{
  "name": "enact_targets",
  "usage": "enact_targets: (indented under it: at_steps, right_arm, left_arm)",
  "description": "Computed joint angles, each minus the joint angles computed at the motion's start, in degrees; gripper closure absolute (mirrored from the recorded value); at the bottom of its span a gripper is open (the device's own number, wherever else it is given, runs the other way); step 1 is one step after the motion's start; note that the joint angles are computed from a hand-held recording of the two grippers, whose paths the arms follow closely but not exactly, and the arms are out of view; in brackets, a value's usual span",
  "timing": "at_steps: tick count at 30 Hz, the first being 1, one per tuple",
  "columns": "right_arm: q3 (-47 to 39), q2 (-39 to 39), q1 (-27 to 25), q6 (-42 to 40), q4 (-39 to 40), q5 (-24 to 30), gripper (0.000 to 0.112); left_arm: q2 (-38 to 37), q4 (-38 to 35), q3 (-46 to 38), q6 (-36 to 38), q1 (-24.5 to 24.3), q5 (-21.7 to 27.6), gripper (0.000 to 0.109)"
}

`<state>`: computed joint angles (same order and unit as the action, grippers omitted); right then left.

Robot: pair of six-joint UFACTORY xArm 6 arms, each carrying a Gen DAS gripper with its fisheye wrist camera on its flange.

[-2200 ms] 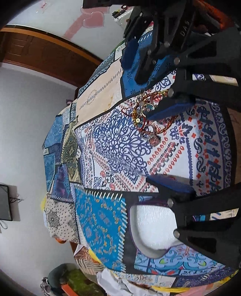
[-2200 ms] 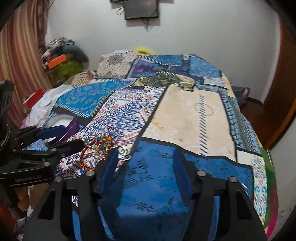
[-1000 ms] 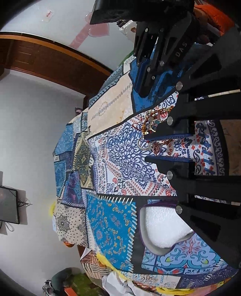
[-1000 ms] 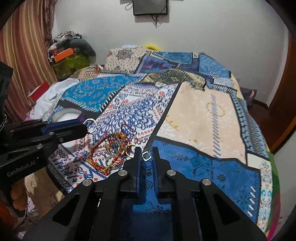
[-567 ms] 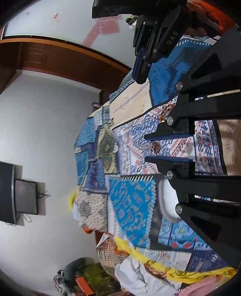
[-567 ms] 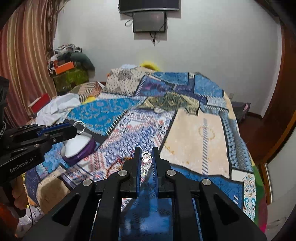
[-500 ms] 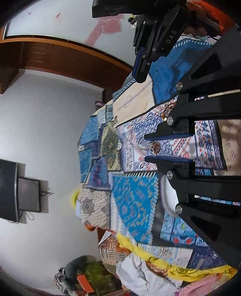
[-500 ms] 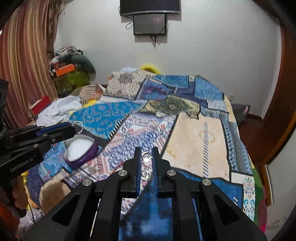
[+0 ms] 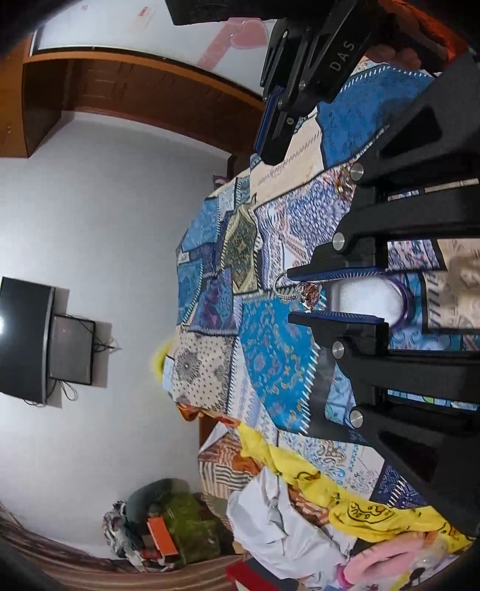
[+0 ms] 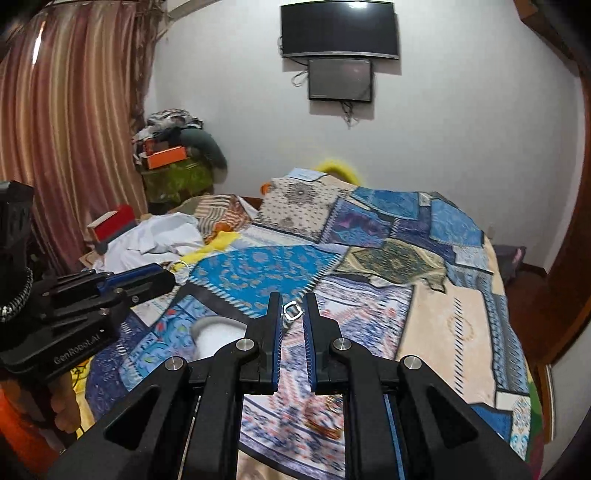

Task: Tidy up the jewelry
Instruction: 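Carry the ring over the heart-shaped dish and open the left tool, then move the open left tool back to the jewelry pile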

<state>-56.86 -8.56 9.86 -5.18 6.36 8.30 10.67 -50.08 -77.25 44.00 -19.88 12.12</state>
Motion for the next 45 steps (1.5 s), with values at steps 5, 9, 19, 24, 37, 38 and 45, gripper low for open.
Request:
enact_targets:
  at_steps: [5, 9, 19, 24, 37, 38, 45]
  right_arm:
    - [-4.4, 4.9, 1.8, -6.3, 6.7, 2.5, 0.103]
    - [-8.0, 8.9, 2.4, -10.3, 11.3, 5.8, 0.103]
    - [-15.7, 16.6, 2.5, -12.7, 15.8, 16.0, 0.103]
    - [-16.7, 17.5, 2.5, -13.6, 17.2, 18.0, 0.103]
    - [-18.5, 18.4, 2.1, -12.7, 18.4, 21.2, 0.086]
    - [-18.1, 18.0, 2.1, -12.6, 18.3, 20.6, 0.083]
    - [-13.6, 13.1, 1.4, -9.1, 13.4, 16.0, 0.083]
  left_arm:
    - [1.7, 0.4, -0.4, -0.5, 1.7, 2.5, 0.094]
    - [4.0, 1.7, -1.6, -1.8, 2.8, 5.7, 0.094]
    - [8.5, 3.3, -4.1, -2.5, 3.5, 11.5, 0.094]
    - [9.8, 4.1, -5.0, -3.0, 3.5, 12.6, 0.094]
    - [9.2, 7.8, -4.7, -6.0, 3.2, 11.6, 0.094]
    - [8.9, 8.2, -4.5, -6.4, 3.2, 11.3, 0.094]
    - [5.9, 9.8, -2.3, -8.9, 3.2, 8.2, 0.080]
